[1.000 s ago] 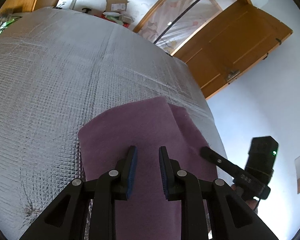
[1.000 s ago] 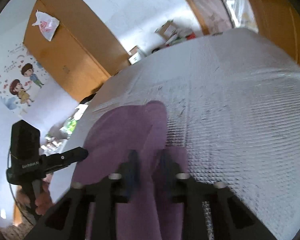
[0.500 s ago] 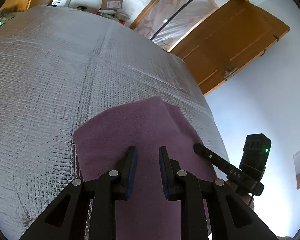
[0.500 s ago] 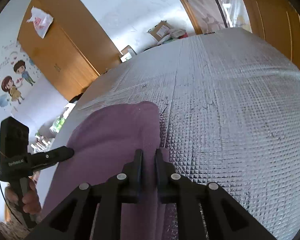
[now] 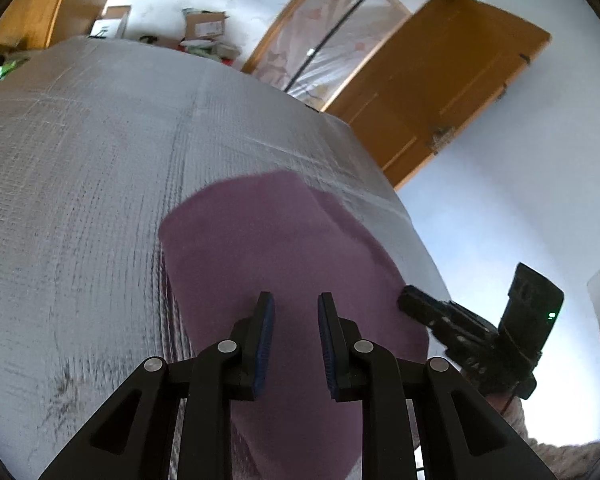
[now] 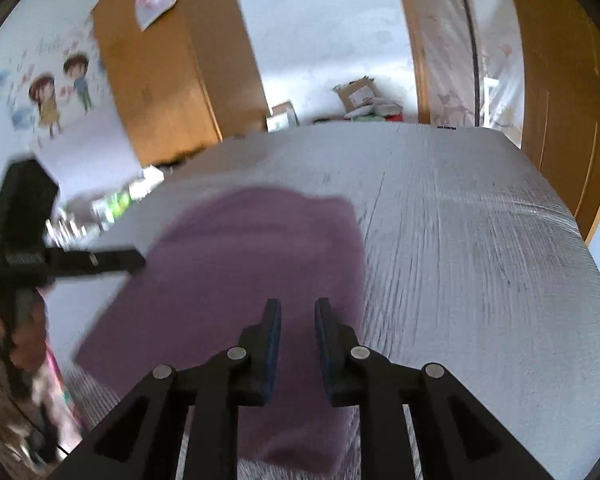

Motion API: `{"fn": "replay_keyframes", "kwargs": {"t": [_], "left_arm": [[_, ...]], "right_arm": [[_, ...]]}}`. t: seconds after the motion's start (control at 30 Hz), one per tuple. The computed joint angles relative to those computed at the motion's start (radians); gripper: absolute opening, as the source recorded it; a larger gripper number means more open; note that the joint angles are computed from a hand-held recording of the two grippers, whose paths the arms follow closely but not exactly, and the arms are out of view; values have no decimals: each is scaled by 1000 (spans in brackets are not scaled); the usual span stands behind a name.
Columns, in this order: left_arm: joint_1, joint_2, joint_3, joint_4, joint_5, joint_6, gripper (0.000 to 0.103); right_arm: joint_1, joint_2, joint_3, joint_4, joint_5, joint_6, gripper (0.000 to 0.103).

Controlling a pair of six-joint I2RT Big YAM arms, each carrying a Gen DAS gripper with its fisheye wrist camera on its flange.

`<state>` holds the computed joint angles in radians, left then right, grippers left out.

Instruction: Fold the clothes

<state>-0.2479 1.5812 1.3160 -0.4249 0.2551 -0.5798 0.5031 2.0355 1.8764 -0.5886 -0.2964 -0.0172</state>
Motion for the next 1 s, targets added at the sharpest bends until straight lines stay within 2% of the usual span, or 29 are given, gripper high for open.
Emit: {"fn": "replay_keyframes", "kwargs": {"t": [0.07,0.13,0.23,0.5,0.67,0.77,0.87,1.0], "left_arm": [[-3,-3,-15,0,3,0,23],[-8,-5,-24,2,-7,7,23],[-19,-7,-27,-3,-34,25,23],[-30,-23,-52,7,-62,12,23],[-28,-38,-77,23,-66,-14,23],[-32,-41,-82,23,-77,-17,23],[-30,-44,-83,19,-79,-11,23],[-31,-50,-92,16,-85,-11,23]], "right_arm": [[12,1,-22,2,37,-12,19],[8,-5,-44,35,27,18,19],[1,-6,-52,45,12,56,16],[-34,-102,-202,73,-4,4,16],[-40,-121,-218,34,5,19,18],[-32,-141,-233,79,30,17,18],[-23,-118,-205,50,36,-1,19],[-37,-117,-222,44,8,25,19]]}}
